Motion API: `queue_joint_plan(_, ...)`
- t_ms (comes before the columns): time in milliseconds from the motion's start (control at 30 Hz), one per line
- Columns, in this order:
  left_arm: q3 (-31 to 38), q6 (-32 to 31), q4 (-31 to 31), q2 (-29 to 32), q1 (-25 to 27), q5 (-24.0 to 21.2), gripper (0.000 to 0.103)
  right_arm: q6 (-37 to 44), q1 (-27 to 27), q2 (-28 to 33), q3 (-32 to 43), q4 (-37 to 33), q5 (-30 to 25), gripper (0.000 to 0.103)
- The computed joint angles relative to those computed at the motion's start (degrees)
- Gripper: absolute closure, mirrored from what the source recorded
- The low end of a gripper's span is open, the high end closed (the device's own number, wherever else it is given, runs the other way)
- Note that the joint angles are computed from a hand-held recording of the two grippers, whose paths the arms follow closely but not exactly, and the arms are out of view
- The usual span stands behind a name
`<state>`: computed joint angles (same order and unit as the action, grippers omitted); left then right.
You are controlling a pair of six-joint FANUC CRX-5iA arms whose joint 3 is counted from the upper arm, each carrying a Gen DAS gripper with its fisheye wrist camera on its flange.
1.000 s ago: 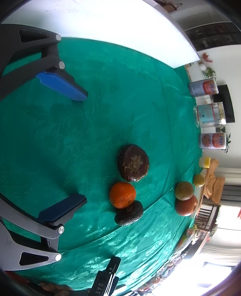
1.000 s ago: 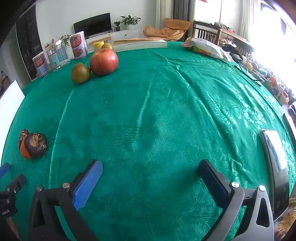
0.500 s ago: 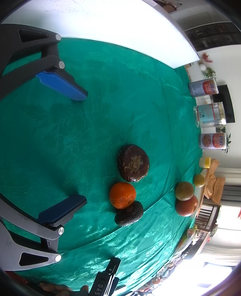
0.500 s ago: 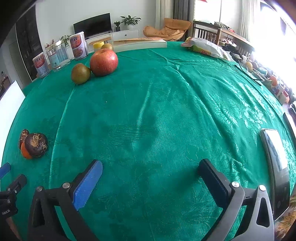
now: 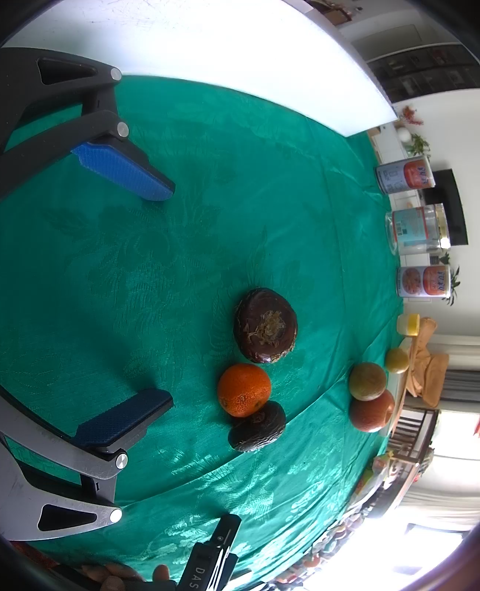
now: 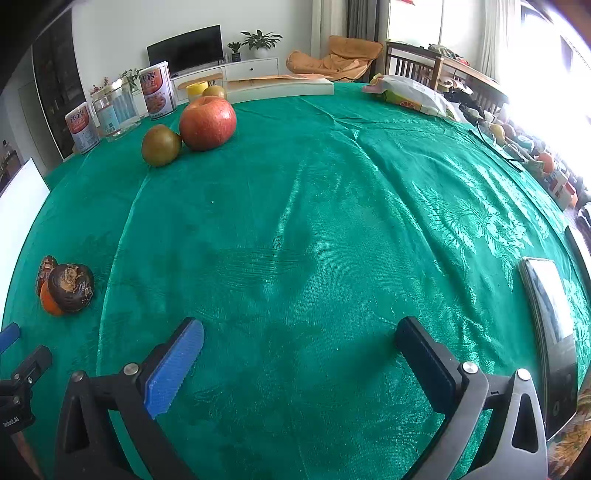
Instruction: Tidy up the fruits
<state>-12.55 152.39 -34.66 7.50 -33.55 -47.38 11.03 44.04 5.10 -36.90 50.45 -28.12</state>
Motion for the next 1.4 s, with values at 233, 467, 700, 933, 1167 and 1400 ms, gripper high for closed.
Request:
queue_joint_plan(233, 0.0, 0.0, 0.0, 0.0, 0.0, 0.0, 0.001, 0.1, -0.1, -0.1, 0.0, 0.0, 0.3, 0.0)
queue_joint_plan(467, -0.1, 0.0, 0.1, 0.0, 0.1, 0.1, 0.001, -0.3, -0.3, -0.6, -0.8, 0.5, 1.5, 0.0)
queue_joint_plan(700, -3.1, -1.0, 1.6, -2.4, 1.7, 5.4, 0.001, 0.4, -0.1, -0.4, -0.4, 0.2, 0.3, 0.0)
queue_joint_plan(933, -0.5, -5.1, 3.9, -0.4, 4.1, 2.9, 0.003, 0.3, 0.0, -0.3, -0.3, 0.2, 0.2, 0.0)
queue_joint_plan(1167, 2.8, -4.8, 1.9, 2.8, 5.3, 2.7, 0.002, 0.2, 0.0, -0.2, -0.2, 0.2, 0.2, 0.0)
queue_joint_plan(1400, 3.3, -6.0, 2.3, 3.4, 5.8, 3.0, 0.001, 0.1, -0.3, -0.5, -0.5, 0.3, 1.0, 0.0)
